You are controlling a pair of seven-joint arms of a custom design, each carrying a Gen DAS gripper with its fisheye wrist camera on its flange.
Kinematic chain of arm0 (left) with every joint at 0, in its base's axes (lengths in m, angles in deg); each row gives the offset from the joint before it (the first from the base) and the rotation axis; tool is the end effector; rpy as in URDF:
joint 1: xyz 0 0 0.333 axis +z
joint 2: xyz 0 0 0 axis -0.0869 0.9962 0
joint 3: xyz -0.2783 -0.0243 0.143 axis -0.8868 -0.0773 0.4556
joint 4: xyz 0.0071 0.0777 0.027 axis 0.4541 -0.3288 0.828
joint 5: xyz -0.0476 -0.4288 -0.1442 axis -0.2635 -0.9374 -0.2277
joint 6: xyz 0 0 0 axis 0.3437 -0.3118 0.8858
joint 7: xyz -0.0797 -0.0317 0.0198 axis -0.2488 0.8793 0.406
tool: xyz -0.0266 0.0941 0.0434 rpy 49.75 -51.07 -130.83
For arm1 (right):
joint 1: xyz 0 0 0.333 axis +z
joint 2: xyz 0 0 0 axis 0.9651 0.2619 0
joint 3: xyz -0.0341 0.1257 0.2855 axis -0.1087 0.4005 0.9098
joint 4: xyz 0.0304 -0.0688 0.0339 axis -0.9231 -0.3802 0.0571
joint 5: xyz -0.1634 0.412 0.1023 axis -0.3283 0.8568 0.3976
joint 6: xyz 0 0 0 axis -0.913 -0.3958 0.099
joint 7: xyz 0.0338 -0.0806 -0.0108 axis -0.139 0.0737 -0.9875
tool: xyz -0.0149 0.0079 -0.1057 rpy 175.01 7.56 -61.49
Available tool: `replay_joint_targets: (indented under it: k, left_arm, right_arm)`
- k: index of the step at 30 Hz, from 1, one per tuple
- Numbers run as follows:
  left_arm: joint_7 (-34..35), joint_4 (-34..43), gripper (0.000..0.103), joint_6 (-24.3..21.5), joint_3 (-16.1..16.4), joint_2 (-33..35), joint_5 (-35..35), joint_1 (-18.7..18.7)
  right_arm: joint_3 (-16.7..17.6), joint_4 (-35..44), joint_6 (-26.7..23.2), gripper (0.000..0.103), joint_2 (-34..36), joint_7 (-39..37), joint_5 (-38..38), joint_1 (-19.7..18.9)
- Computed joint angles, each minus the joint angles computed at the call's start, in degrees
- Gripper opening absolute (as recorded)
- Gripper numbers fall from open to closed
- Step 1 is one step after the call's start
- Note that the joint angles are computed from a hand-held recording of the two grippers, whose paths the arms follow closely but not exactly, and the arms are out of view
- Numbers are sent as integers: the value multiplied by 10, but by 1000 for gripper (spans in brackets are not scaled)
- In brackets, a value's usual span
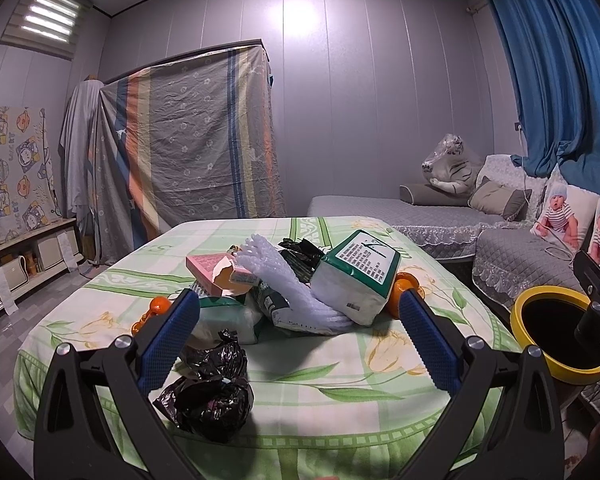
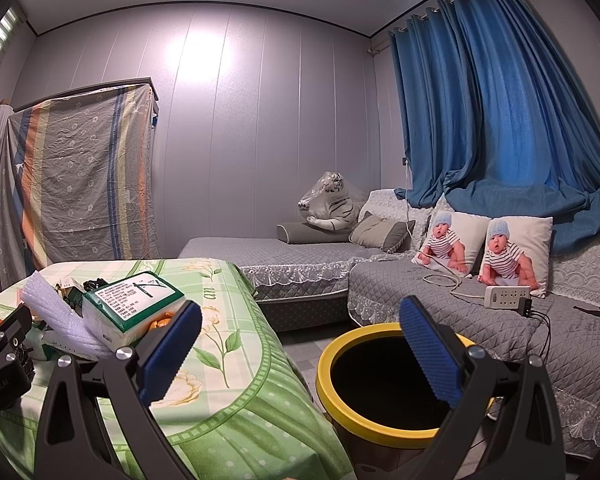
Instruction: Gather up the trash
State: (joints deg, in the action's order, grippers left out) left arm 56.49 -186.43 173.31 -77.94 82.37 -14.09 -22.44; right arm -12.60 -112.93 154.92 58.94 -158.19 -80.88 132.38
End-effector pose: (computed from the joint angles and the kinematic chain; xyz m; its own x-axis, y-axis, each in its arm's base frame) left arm 0.6456 -0.2960 0.4579 -0.4148 -0.9094 -0.0305 -0.1870 0.1179 -0.9753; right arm 0.5394 0.5478 0.4725 -0.7395 -0.6732 0.0042 -0.0776 0.0791 -0.9938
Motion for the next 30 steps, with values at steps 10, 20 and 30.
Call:
replay_joint_targets:
  k: [10,20,30]
  left_arm:
    - [-2,2,96,-5,1,2,3,0]
    - [-47,-2,96,-18,-36,2,85,52]
    - [-189,14,96,18,-71,33,281,134]
  right_arm:
    - [-1,1,0,95,1,0,0,0]
    - [1,-46,34,95,-39,16,-11,-7]
    - [96,-214,520,95,-203,-16,-121,-203]
